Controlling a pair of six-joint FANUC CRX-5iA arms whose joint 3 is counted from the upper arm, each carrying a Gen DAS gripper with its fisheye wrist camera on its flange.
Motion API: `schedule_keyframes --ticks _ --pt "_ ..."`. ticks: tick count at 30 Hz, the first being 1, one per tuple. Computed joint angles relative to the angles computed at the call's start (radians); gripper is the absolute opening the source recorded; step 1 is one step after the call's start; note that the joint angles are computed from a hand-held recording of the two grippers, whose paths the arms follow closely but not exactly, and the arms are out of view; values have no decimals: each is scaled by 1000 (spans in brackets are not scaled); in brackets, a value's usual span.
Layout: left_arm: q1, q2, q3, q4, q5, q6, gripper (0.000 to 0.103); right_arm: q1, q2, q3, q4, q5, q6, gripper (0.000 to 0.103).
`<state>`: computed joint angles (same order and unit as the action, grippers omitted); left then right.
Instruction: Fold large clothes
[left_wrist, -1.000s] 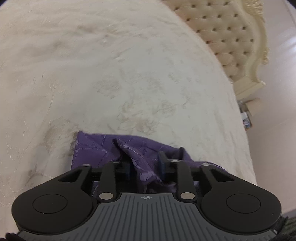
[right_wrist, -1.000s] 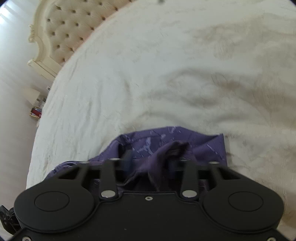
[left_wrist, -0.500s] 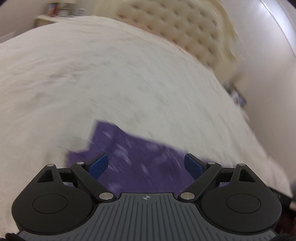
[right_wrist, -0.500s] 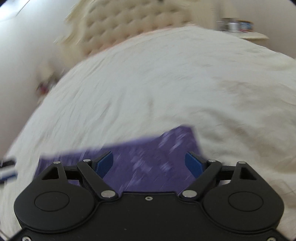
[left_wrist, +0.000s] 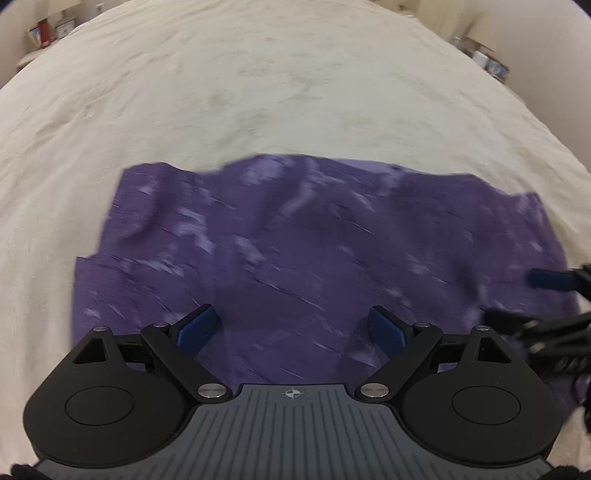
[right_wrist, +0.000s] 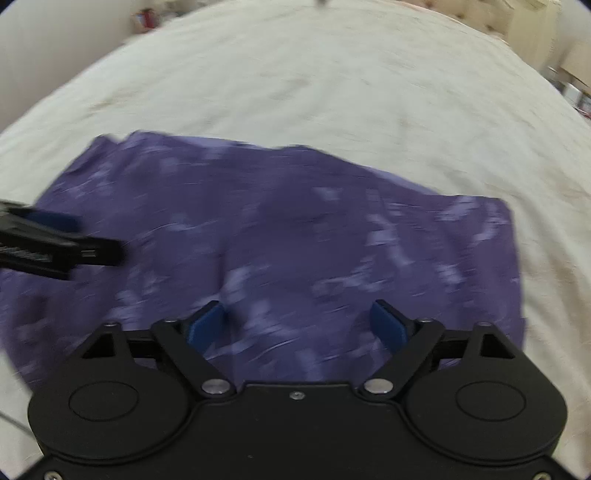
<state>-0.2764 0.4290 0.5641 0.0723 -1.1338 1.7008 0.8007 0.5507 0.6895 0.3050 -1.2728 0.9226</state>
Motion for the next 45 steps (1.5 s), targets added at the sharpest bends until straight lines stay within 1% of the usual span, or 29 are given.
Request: schedule_keyframes --ticks 2,4,7,9,11,12,13,15,16,18,20,22,23,27,31,33,35,36,37,39,42,45 --pt "18 1 -11 10 20 -21 89 -24 21 24 -2 -22 -5 93" --pt "32 11 -6 32 20 -48 89 -35 50 54 32 -63 -4 97" --pt "30 21 14 10 22 -45 89 -69 59 70 11 -93 -87 98" --pt "20 35 39 -20 17 -16 89 -86 57 66 16 -114 -134 99" --pt "3 46 94 -99 -44 51 90 -102 45 60 -2 -119 -146 98" --pt "13 44 93 -91 -51 76 90 -107 37 53 -10 -116 -139 98" --pt "32 34 77 -61 -47 95 90 -108 30 46 -8 -111 -130 98" --pt "71 -7 15 9 -9 112 90 -105 -6 4 -4 -72 -132 97" --pt "87 -32 -19 39 12 109 90 -106 -46 -46 -7 -27 -154 97" --pt "128 -90 -108 121 55 69 90 -103 -133 -155 -12 58 -217 98" --pt "161 -142 -185 188 72 22 91 -102 -211 -250 -20 119 -279 98" --pt "180 -185 -237 202 63 14 92 -94 -291 -345 -22 147 -338 99" --pt "189 -205 -261 205 54 16 92 -89 -314 -369 -24 147 -363 99" --pt "230 -301 -407 263 43 15 92 -82 -438 -519 -58 188 -478 100" --pt "253 -362 -510 300 25 4 92 -73 -531 -625 -110 199 -576 102" --pt "252 -361 -527 309 11 8 92 -73 -554 -656 -132 209 -608 102" --pt "253 -356 -548 338 13 -8 93 -82 -571 -684 -168 229 -622 102" --pt "252 -352 -556 353 26 -18 100 -88 -572 -691 -186 237 -624 102" --pt "251 -346 -562 367 37 -27 102 -93 -572 -695 -203 243 -621 102" --pt "246 -319 -561 402 60 -47 102 -108 -564 -690 -247 260 -599 103" --pt "235 -278 -547 441 94 -70 102 -140 -534 -670 -314 311 -534 103" --pt "223 -224 -490 432 81 -71 103 -168 -505 -652 -357 368 -490 103"
